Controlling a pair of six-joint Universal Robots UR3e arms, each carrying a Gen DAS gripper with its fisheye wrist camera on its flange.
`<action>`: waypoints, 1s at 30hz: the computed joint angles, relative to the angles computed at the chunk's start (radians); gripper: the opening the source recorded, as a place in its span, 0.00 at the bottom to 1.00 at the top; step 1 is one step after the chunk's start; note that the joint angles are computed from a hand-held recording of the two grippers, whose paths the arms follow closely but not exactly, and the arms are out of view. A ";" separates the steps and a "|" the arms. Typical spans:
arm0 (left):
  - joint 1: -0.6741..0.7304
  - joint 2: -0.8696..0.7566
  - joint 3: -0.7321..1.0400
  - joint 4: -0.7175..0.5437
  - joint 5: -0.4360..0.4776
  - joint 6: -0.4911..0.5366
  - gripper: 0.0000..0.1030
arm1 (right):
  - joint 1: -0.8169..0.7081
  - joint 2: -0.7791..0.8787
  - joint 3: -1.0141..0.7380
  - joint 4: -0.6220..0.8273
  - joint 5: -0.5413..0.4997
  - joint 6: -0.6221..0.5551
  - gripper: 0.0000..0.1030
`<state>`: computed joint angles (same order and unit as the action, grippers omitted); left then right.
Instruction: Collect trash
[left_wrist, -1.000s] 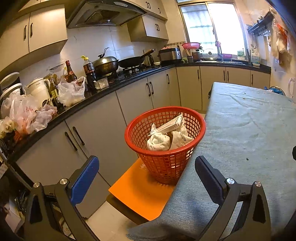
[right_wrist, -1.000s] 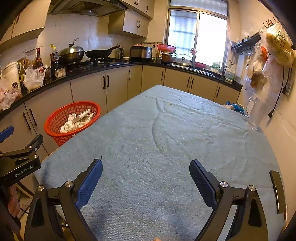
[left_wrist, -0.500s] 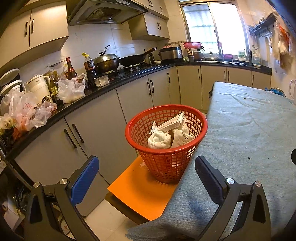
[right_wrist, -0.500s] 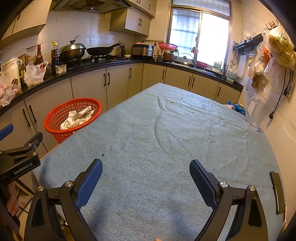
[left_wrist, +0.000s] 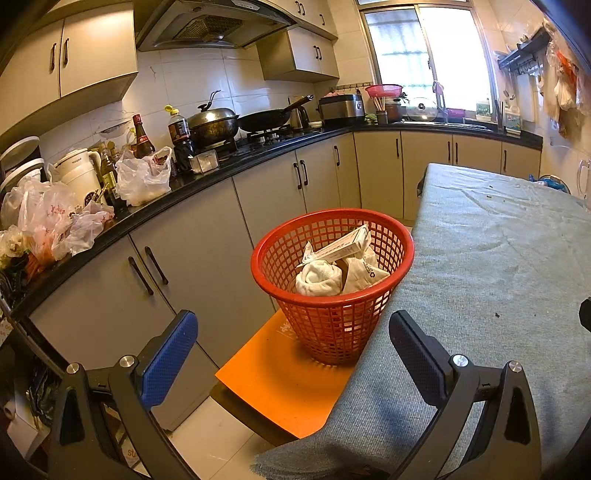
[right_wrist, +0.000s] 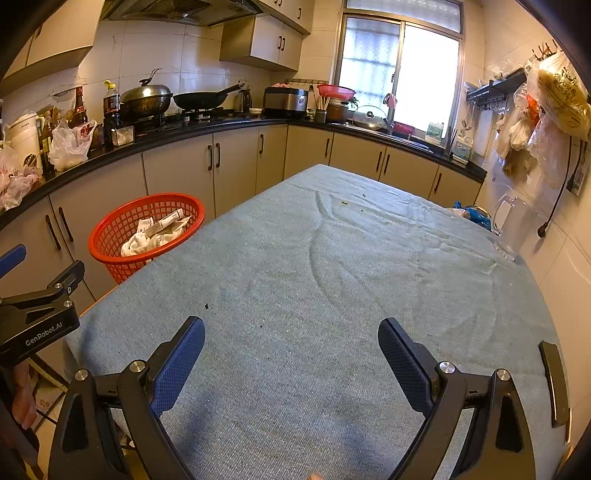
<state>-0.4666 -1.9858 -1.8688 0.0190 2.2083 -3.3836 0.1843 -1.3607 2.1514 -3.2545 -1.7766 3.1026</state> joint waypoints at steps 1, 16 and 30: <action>0.001 0.001 -0.001 0.001 -0.002 0.002 1.00 | 0.000 0.000 0.001 0.000 -0.001 0.000 0.94; 0.001 0.004 -0.007 0.004 -0.001 -0.001 1.00 | 0.005 0.001 0.009 -0.008 -0.004 -0.001 0.94; -0.008 0.016 -0.039 0.017 0.002 -0.023 1.00 | 0.007 0.007 0.013 -0.014 -0.005 -0.006 0.94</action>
<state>-0.4750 -1.9697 -1.9080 0.0361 2.2106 -3.4062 0.1918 -1.3535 2.1645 -3.2688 -1.7819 3.0969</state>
